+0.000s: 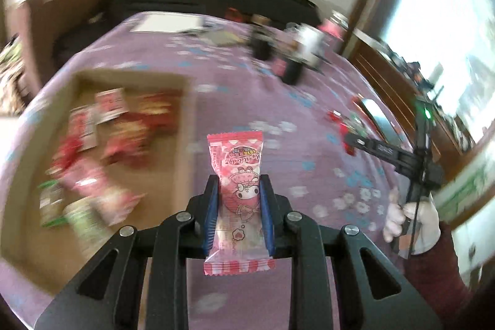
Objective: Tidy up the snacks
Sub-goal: 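Carry both snacks over the cardboard box and open both grippers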
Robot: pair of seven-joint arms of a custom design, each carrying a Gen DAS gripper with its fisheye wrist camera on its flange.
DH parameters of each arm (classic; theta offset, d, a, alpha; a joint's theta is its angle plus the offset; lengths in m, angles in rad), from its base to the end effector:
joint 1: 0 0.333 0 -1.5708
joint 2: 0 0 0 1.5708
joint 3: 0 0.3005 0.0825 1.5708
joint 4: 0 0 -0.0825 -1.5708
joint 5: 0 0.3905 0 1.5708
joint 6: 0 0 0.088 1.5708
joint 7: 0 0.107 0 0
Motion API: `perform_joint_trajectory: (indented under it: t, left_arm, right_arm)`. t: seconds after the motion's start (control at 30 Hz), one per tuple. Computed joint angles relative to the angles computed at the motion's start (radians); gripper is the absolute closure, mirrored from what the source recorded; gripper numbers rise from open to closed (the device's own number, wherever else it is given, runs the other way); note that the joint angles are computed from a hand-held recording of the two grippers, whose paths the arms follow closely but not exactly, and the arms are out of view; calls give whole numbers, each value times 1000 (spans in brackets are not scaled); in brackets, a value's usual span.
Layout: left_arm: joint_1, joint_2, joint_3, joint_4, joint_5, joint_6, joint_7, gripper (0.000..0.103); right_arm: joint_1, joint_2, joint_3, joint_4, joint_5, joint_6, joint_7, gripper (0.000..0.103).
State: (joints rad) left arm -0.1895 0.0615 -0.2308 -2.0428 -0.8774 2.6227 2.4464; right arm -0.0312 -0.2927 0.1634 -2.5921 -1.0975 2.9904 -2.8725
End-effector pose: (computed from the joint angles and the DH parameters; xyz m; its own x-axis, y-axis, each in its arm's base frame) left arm 0.5595 -0.2284 0.4444 -0.6434 -0.7188 0.2633 -0.6662 0.3564 -0.6551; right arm 0.4374 0.1213 0.3862 -0.4591 -0.8089 -0.3674 -0.5409 0.5825 -0.6067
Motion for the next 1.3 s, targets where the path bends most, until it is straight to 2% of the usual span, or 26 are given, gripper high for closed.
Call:
perform_joint_trajectory:
  t: [0.13, 0.3, 0.43, 0.57, 0.73, 0.9, 0.97, 1.17, 1.3]
  left_arm:
    - [36, -12, 32, -34, -19, 66, 2, 81]
    - [79, 4, 55, -38, 0, 81, -22, 81]
    - [105, 34, 59, -24, 36, 74, -68, 81]
    - [124, 51, 56, -20, 57, 70, -103, 81]
    - [140, 54, 53, -23, 54, 61, -93, 81]
    - [137, 92, 55, 1, 147, 76, -172, 80]
    - [144, 86, 44, -12, 126, 101, -150, 78]
    - [173, 66, 40, -12, 18, 50, -92, 77]
    - [176, 51, 50, -15, -19, 29, -80, 77]
  right_arm:
    - [3, -5, 18, 7, -31, -49, 37, 81]
    - [73, -9, 5, 21, 51, -156, -17, 81]
    - [107, 4, 29, 62, 31, -82, 15, 81]
    - [205, 113, 50, 214, 94, -80, -126, 81]
    - [331, 285, 27, 409, 218, -66, -339, 82]
    - [423, 442, 18, 583, 335, -121, -519, 82]
    - [449, 487, 13, 630, 379, -140, -574, 82]
    - [536, 572, -29, 738, 437, -246, -682, 82]
    - [576, 606, -62, 771, 468, -265, -721, 78]
